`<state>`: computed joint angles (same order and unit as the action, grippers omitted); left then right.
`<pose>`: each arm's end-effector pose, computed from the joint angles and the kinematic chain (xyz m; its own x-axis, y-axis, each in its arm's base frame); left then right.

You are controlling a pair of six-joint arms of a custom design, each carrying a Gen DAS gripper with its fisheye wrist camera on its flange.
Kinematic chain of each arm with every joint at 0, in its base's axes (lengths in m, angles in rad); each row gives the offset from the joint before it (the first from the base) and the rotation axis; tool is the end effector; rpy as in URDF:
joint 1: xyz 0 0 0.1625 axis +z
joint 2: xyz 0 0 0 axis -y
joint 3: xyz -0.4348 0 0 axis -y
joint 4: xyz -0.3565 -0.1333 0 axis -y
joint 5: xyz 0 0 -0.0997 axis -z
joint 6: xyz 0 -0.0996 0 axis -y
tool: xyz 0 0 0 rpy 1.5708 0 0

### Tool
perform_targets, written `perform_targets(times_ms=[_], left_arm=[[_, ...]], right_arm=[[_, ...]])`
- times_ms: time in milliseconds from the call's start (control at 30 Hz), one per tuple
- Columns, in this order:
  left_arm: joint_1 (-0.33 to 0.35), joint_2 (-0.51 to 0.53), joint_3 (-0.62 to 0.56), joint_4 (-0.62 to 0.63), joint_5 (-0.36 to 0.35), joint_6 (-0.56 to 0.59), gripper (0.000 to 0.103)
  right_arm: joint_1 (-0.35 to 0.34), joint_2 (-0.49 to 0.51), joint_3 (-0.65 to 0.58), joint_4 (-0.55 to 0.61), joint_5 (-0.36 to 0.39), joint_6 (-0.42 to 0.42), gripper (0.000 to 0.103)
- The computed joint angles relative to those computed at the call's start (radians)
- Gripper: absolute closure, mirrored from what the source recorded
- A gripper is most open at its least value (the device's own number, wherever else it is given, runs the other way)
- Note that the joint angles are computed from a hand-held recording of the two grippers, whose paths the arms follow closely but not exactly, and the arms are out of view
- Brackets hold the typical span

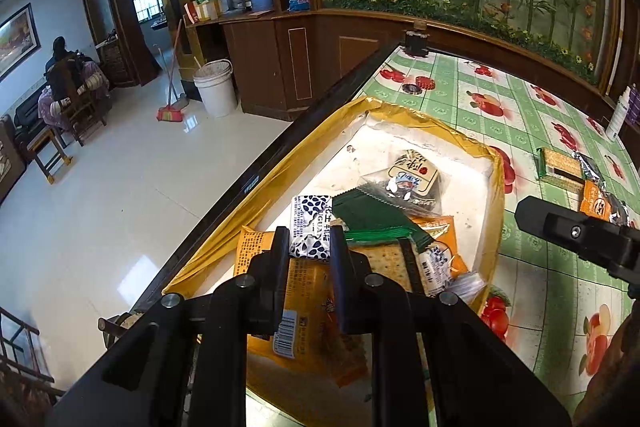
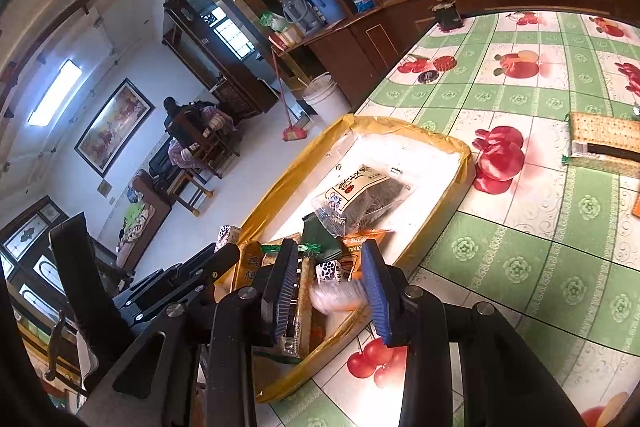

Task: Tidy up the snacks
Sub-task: 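Carry both candies into the yellow tray and open both tools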

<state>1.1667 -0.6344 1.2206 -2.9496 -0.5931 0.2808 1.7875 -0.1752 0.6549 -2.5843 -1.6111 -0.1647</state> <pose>-0.0991 -0.7807 0.2549 -0.6404 -0.1317 -0.7567 0.4720 0.7097 -0.5230 0.3157 -0.8325 0.0388 -0.9366 -0.3300 0.1176 -0.3433 0.7974 -0.4962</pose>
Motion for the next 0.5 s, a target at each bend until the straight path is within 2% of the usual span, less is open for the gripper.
perform_targets(times_ms=[300,400,467,500], left_arm=[[0.015,0.007,-0.028,0.037,0.009,-0.031,0.085],[0.015,0.017,-0.042,0.033,0.024,-0.033,0.075],[0.013,0.018,-0.042,0.026,0.029,-0.031,0.056],[0.011,0.017,-0.038,0.017,0.030,-0.026,0.052]], right_arm=[[-0.007,0.111,-0.199,0.136,-0.005,0.003,0.068],[-0.013,0.115,-0.206,0.149,0.004,0.011,0.068],[-0.015,0.101,-0.177,0.127,0.005,0.014,0.068],[-0.016,0.088,-0.151,0.110,0.005,0.017,0.068]])
